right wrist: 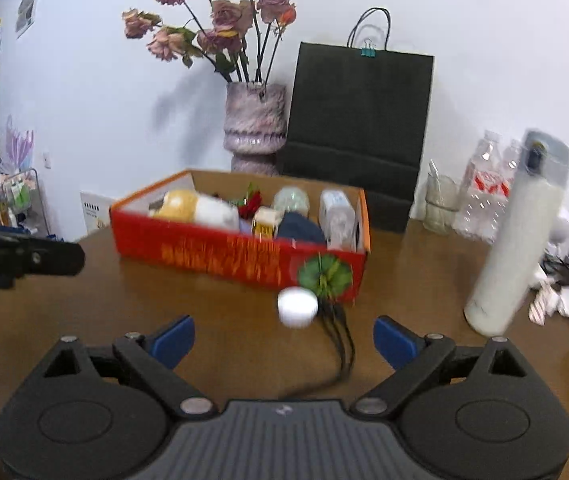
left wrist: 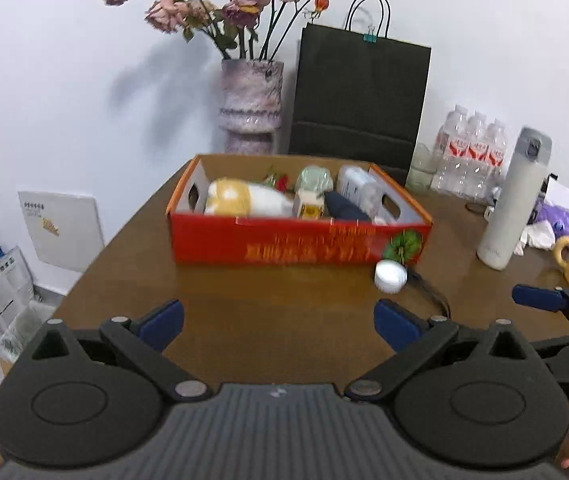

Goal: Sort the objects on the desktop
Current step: 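Withdraw both tools from the box back over the table, then grasp the black cable plug with the right tool while the left tool grasps the white cap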

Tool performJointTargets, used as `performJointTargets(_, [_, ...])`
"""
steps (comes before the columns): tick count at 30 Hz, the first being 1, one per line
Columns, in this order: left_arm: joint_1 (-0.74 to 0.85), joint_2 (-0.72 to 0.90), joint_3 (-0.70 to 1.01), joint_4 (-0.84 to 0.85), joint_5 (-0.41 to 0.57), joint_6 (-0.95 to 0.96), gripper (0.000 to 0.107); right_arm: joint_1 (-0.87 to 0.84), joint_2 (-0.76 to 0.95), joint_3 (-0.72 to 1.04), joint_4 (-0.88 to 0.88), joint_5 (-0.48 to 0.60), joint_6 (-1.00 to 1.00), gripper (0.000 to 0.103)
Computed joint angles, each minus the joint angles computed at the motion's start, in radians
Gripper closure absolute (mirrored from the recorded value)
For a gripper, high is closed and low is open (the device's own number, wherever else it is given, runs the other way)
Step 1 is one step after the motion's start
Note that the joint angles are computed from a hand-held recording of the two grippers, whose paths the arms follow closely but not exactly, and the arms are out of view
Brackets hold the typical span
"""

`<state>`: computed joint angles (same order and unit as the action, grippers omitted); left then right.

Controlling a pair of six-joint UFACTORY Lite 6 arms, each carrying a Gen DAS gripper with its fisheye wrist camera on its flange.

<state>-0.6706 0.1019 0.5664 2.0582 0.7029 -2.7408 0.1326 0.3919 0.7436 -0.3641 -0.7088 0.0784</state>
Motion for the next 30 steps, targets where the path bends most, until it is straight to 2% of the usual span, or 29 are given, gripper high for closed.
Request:
performJointTargets(5, [-0.095, 0.104, -0.016, -0.065, 0.043, -0.027, 0.004, -0.002, -0.003, -0.171, 0.050, -0.106, -0.043, 0.006])
performJointTargets(8, [-0.061, 0.158, 0.008, -0.007, 0.021, -0.041, 0.004, 0.010, 0.019, -0.207, 0.091, -0.155, -0.087, 0.006])
performJointTargets(10, [-0.030, 0.197, 0.052, -0.014, 0.010, -0.029, 0.004, 0.013, 0.045, -0.179, 0.085, -0.146, -0.075, 0.008])
performJointTargets(12, [-0.005, 0.223, 0.080, 0.015, 0.005, -0.036, 0.004, 0.029, 0.085, -0.126, 0.093, -0.113, -0.078, 0.016])
performJointTargets(15, [0.027, 0.267, 0.133, 0.073, -0.014, -0.027, 0.004, 0.060, 0.155, -0.040, 0.137, -0.077, -0.099, 0.035])
performJointTargets(17, [0.051, 0.307, 0.189, 0.125, -0.029, -0.026, 0.004, 0.068, 0.195, 0.024, 0.142, -0.025, -0.076, 0.058])
performJointTargets(19, [0.088, 0.363, 0.266, 0.232, -0.046, -0.085, 0.004, 0.056, 0.232, 0.069, 0.125, -0.012, -0.044, 0.061])
performJointTargets(21, [0.116, 0.444, 0.379, 0.306, -0.075, -0.117, 0.004, 0.032, 0.254, 0.094, 0.134, -0.021, -0.056, 0.073])
performJointTargets(22, [0.124, 0.493, 0.455, 0.312, -0.108, -0.095, 0.004, 0.017, 0.261, 0.105, 0.153, -0.018, -0.064, 0.083])
performJointTargets(23, [0.130, 0.545, 0.531, 0.319, -0.143, -0.069, 0.004, -0.008, 0.268, 0.118, 0.174, -0.011, -0.067, 0.089])
performJointTargets(27, [0.158, 0.767, 0.836, 0.414, -0.250, -0.030, 0.005, -0.125, 0.295, 0.157, 0.113, -0.006, 0.000, 0.091])
performJointTargets(30, [0.169, 0.908, 1.054, 0.314, -0.339, 0.104, 0.017, -0.175, 0.313, 0.174, 0.064, -0.016, 0.031, 0.091])
